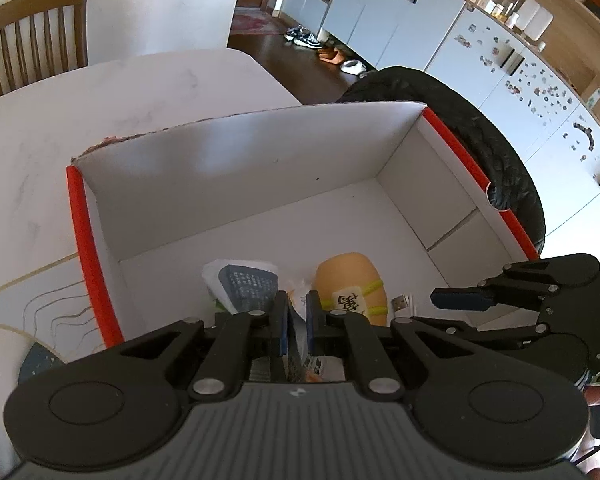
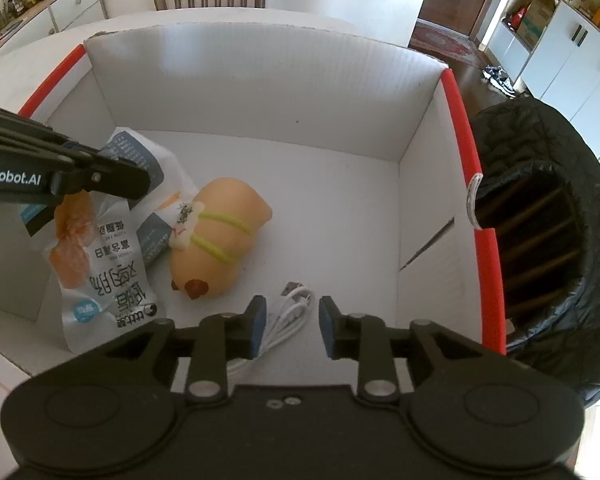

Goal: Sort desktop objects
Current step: 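Open the right tool to release the cable while the left releases the bag, then raise both open tools out of the red box back over the table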

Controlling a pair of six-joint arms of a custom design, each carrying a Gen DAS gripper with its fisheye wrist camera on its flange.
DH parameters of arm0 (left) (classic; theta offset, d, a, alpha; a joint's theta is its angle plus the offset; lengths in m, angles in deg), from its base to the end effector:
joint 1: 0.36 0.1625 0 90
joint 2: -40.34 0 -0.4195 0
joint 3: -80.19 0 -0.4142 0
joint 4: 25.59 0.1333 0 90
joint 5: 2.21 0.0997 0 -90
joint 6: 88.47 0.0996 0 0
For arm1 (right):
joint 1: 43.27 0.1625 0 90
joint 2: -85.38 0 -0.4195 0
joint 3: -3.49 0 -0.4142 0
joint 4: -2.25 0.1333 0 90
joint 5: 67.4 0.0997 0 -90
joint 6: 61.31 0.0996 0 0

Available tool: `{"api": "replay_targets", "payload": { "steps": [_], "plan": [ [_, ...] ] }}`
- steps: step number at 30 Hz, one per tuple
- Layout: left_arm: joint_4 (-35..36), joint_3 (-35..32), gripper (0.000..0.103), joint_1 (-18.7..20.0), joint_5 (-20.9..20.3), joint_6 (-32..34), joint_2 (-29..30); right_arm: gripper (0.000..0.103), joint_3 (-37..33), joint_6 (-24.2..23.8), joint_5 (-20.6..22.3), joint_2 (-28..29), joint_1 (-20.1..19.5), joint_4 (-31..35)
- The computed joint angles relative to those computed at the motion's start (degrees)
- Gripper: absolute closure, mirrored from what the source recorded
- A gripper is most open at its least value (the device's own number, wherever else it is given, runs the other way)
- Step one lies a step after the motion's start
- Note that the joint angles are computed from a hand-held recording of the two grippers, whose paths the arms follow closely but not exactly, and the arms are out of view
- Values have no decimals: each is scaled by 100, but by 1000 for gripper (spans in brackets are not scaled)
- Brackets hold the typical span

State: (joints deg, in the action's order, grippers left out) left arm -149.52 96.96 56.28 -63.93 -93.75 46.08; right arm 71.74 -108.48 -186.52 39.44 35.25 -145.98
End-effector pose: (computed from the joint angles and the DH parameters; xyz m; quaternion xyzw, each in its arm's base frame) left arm -0.3525 -0.8636 -0.1043 0.2105 0.9420 -0.1715 0.1975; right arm -0.0774 -0.8075 0.2947 0.2084 -0.9002 0.1431 0.3547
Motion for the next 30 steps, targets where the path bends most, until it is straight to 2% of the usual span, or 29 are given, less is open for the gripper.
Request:
{"api": "replay_targets", "payload": {
  "steps": [1,5,7,9,12,23,30],
  "plan": [
    [84,-154,96,-4,-7,15,75,68,3,6,3,-7,-2,-25],
    [-54,27,93,-9,-74,66,-47,61,87,62,75,-104,2,-30],
    [-130,151,89,-13,-92,70,-129,57,112,101,131,-162,4,34],
    [-260,330,80,-23,-94,92,-234,55,164,101,157,-221,11,19],
    [-501,670,74,-44,-156,204,-428,53,303,142,231,-341,42,-20],
    [-1213,2146,73,-166,-455,627,-1278,48,683,152,606,-775,113,-116],
    [-1676,2973,73,-250,-500,846,-1741,47,995,160,840,-1057,166,-199]
  ]
}}
